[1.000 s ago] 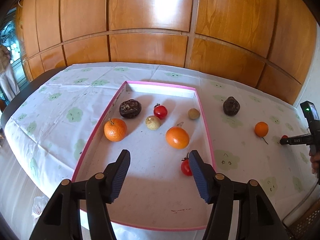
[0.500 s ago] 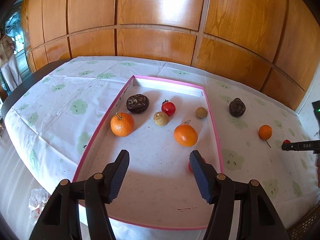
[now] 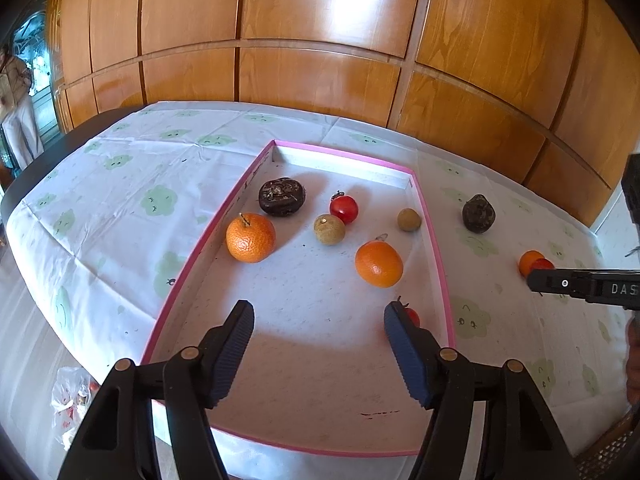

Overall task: Organize fruits
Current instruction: 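Carry the red tomato into the pink tray and open the right tool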

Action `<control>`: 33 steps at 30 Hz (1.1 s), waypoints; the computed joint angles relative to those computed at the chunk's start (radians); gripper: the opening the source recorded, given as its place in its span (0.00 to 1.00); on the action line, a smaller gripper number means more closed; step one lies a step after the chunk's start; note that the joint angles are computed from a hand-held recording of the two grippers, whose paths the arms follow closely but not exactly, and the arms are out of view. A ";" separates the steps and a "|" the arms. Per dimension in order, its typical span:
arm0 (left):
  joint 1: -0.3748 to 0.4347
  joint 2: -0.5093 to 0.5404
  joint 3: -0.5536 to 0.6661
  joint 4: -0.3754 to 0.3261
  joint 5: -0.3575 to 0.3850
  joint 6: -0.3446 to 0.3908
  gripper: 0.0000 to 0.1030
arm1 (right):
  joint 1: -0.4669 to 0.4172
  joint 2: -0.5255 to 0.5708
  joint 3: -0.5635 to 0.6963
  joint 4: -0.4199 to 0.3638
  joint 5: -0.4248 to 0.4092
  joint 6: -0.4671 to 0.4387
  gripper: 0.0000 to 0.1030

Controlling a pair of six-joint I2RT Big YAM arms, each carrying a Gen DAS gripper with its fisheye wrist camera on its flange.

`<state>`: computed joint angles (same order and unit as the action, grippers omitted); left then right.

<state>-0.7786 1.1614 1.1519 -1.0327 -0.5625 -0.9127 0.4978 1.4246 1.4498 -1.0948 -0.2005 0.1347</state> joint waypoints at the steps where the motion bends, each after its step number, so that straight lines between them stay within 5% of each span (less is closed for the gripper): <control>1: 0.000 -0.002 -0.002 -0.001 0.000 -0.003 0.66 | 0.010 -0.001 -0.001 0.006 -0.004 0.003 0.26; 13: 0.025 -0.045 -0.025 -0.024 -0.027 -0.032 0.66 | 0.123 0.002 0.002 0.134 -0.047 0.027 0.26; 24: 0.064 -0.110 -0.062 -0.065 -0.069 -0.073 0.66 | 0.223 0.092 0.085 0.113 -0.073 -0.021 0.26; 33: 0.067 -0.120 -0.073 -0.072 -0.070 -0.077 0.66 | 0.256 0.180 0.130 0.080 0.004 -0.025 0.30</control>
